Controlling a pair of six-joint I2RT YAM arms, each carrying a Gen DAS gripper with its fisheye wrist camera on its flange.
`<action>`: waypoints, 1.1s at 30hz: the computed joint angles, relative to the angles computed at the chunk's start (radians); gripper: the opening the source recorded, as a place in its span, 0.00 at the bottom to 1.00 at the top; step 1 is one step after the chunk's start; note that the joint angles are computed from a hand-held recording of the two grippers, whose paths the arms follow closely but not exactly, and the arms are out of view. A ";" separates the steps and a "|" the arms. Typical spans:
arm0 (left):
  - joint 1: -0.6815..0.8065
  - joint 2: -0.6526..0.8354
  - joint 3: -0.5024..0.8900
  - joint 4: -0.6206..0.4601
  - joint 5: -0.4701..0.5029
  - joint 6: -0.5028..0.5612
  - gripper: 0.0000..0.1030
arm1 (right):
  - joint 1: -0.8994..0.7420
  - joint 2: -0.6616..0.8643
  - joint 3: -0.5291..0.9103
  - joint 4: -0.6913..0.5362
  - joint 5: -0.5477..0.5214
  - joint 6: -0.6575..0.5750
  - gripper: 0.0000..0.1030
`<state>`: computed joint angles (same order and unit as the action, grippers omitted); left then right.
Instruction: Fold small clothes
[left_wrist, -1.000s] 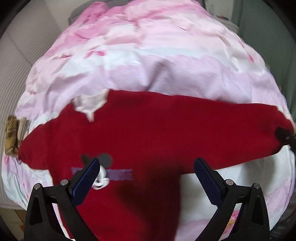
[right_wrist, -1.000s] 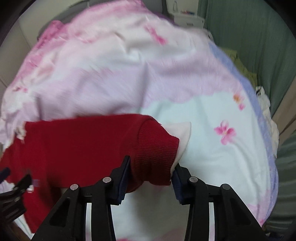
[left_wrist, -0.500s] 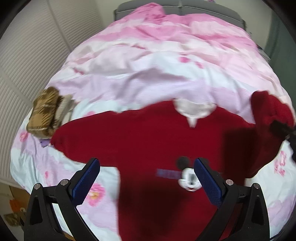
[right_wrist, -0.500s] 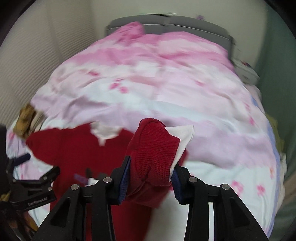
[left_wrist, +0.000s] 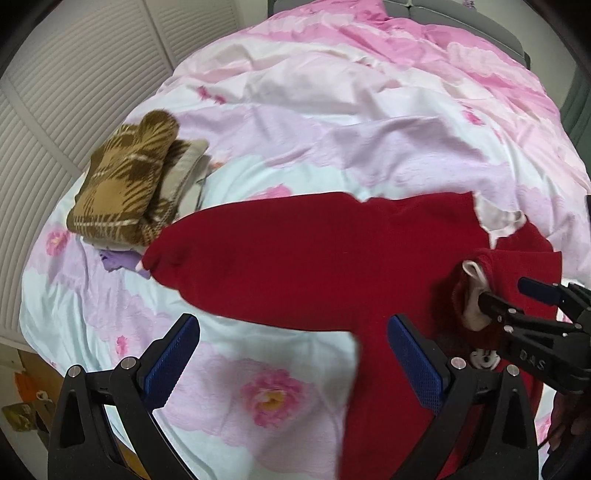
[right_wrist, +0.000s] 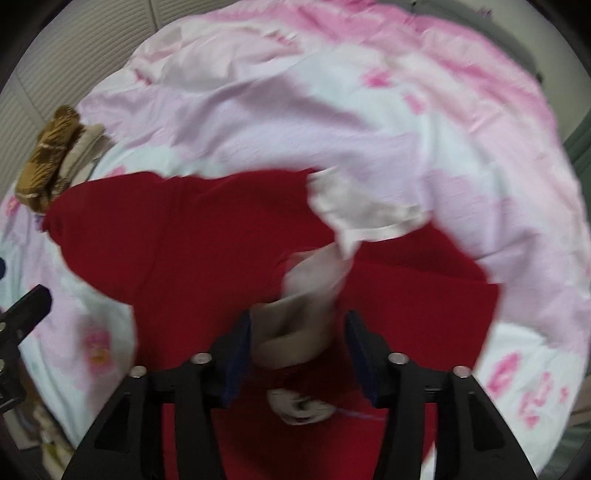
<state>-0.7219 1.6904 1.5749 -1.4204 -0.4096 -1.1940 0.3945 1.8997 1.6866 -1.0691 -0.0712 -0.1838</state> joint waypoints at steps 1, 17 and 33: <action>0.012 -0.029 -0.037 0.015 0.005 0.003 1.00 | 0.010 0.004 0.003 -0.006 -0.021 0.013 0.64; 0.336 -0.595 -0.697 0.413 0.233 0.162 0.91 | 0.211 -0.020 0.056 -0.130 0.055 0.210 0.64; 1.115 -0.557 -1.076 0.871 0.752 0.593 0.75 | 0.439 0.286 0.408 -0.248 0.095 0.301 0.64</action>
